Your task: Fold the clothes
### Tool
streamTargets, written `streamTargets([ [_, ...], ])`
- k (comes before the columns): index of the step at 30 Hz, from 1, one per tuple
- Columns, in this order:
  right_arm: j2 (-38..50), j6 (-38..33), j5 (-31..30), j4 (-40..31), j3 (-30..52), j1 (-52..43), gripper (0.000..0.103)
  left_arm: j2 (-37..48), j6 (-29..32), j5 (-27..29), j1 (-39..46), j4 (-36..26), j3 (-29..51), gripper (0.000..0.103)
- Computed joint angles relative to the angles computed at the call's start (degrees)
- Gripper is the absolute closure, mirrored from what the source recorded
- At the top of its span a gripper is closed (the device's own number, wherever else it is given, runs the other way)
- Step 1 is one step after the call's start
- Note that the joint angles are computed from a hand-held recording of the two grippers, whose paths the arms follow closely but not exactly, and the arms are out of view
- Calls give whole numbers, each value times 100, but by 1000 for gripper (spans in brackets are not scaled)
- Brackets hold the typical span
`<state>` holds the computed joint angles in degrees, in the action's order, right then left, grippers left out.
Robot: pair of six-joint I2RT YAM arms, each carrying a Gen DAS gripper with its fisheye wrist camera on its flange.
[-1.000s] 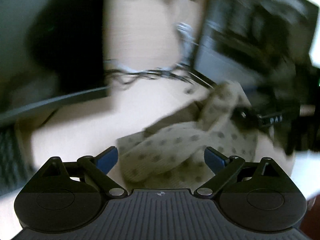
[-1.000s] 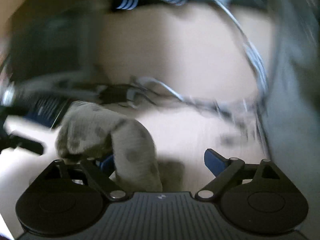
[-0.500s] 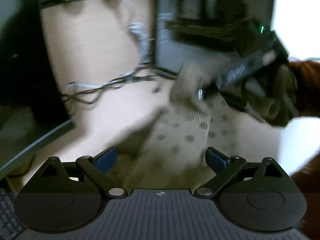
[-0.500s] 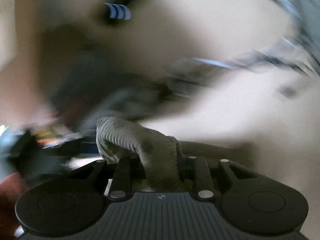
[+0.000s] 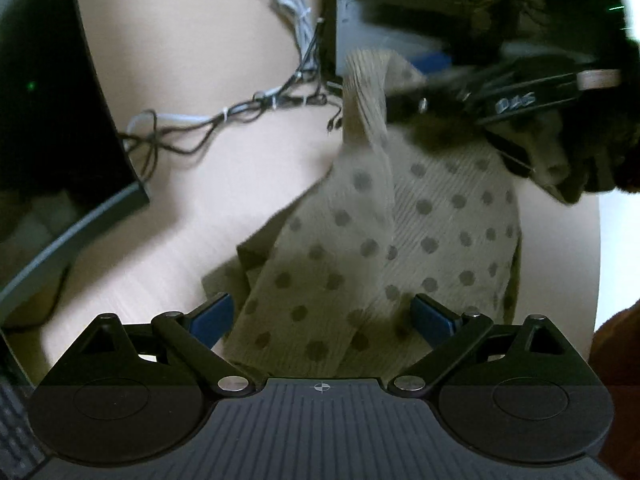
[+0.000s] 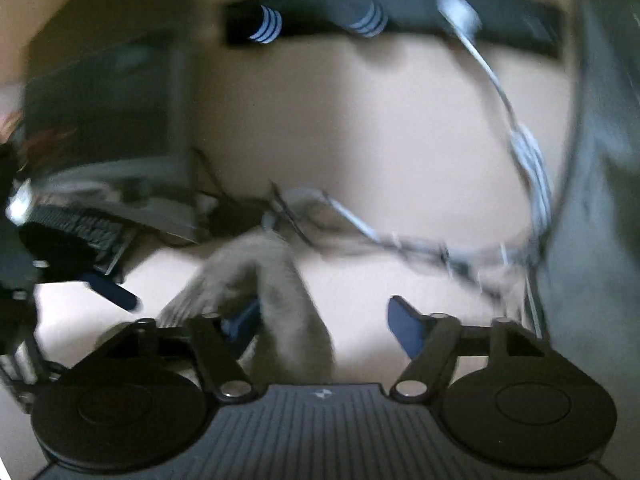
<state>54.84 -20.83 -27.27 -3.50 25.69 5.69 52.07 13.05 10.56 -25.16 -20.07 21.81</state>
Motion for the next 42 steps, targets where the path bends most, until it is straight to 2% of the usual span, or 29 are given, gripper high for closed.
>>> streamTargets([
  [1, 104, 11, 154, 20, 69, 174, 80, 90, -10, -82, -56, 140, -11, 13],
  [2, 258, 56, 262, 33, 154, 296, 84, 191, -33, -153, -73, 254, 22, 29],
  [4, 680, 605, -75, -19, 294, -123, 85, 423, -165, -246, -37, 475, 138, 39],
  [7, 1437, 1469, -707, -207, 572, -870, 84, 703, -520, -156, 221, 846, 256, 39],
  [9, 2217, 1926, -895, -208, 664, -1249, 84, 1040, -799, -384, 173, 1154, 332, 39],
  [12, 2886, 2384, -763, 469, 458, -1404, 55, 1720, -1225, -1142, -179, 1611, 478, 38],
  [13, 2883, 2468, -712, 580, 393, -1410, 54, 1835, -1292, -1216, -223, 1681, 523, 37],
  [15, 2505, 2257, -455, 368, 363, -1288, 54, 1628, -1291, -1111, -205, 1662, 521, 31],
  [17, 1945, 1814, -102, 38, 333, -1101, 48, 1091, -1190, -817, -155, 1525, 462, 15],
  [19, 1386, 1374, -150, -620, 367, -1232, 33, 630, -973, -85, 56, 1446, 420, 6],
  [20, 1128, 1182, -309, -1068, 433, -1385, 29, 532, -877, 365, 185, 1378, 445, 5],
  [21, 892, 973, -469, -1525, 517, -1548, 21, 529, -820, 727, 258, 1310, 490, 5],
  [22, 680, 745, -631, -1990, 617, -1722, 13, 625, -821, 877, 233, 1292, 537, 4],
  [25, 534, -222, -1326, -3515, 930, -2347, 3, 1419, -983, 821, -60, 1622, 659, 4],
  [28, 629, -1271, -1567, -4858, 1128, -2657, 2, 2432, -1326, 1047, 77, 2183, 749, 4],
  [30, 730, -1529, -1506, -5257, 1037, -2634, 2, 2936, -1644, 1222, 256, 2558, 742, 4],
  [32, 794, -1176, -1413, -5166, 811, -2416, 5, 3267, -1851, 1375, 457, 2821, 723, 4],
  [34, 917, -628, -1502, -4773, 625, -2193, 30, 3334, -1876, 1538, 709, 2782, 676, 4],
  [36, 1137, -100, -1454, -4302, 686, -2083, 37, 3239, -1741, 1728, 936, 2611, 557, 5],
  [38, 1324, 298, -1304, -3799, 834, -1980, 37, 2971, -1669, 1790, 1043, 2476, 327, 9],
  [40, 991, 778, -514, -3032, 784, -1488, 37, 2592, -1777, 1873, 1061, 2388, 30, 9],
  [42, 622, 1163, 684, -2137, 640, -748, 37, 2022, -2024, 2035, 867, 2275, -336, 9],
])
